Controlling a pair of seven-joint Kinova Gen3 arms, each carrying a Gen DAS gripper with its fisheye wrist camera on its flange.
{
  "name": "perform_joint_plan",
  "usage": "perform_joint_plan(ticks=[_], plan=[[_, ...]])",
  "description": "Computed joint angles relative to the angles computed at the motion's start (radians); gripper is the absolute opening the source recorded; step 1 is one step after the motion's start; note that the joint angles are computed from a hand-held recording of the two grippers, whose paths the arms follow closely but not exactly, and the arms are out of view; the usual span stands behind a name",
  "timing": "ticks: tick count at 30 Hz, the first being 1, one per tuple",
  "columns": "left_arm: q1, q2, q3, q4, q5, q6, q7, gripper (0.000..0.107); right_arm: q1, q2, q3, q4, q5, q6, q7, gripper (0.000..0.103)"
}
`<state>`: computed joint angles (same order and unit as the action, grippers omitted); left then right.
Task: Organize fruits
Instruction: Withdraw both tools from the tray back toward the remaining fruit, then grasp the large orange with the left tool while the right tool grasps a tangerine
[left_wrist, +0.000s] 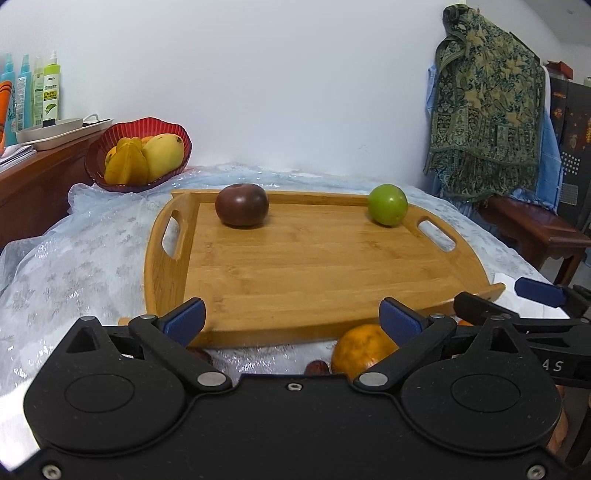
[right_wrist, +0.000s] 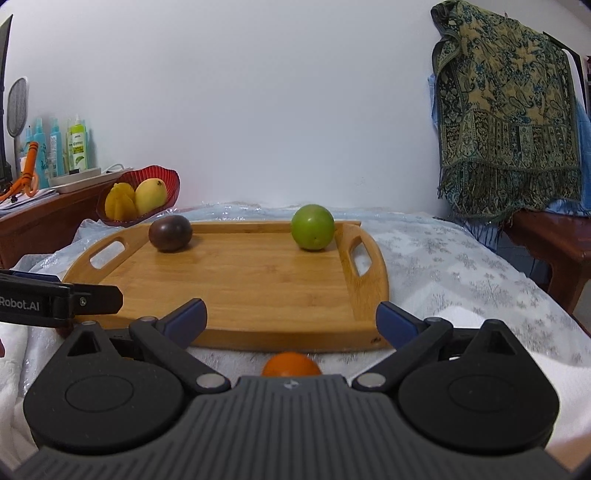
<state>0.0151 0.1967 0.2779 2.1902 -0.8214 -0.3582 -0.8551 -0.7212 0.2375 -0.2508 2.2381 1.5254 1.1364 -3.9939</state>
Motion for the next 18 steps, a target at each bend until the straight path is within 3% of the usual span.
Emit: perform_joint_plan(ticks=[6, 13, 18], plan=[[0.012, -0.015, -0.024, 0.039, 0.026, -0.034, -0.035, 0.101, -0.022, 0.012, -0.007, -0.008, -0.043, 0.011, -0.009, 0.097], [-0.013, -0.009, -0.015, 0.048, -0.093, -0.068, 0.037, 0.101, -0.04, 0.017, -0.004, -0.014, -0.067, 0.011, -0.002, 0.087], [-0.025, 0.001, -0.017, 0.042, -0.216, -0.104, 0.139, 0.091, -0.037, 0.006, -0.003, -0.01, -0.081, -0.014, -0.006, 0.072]])
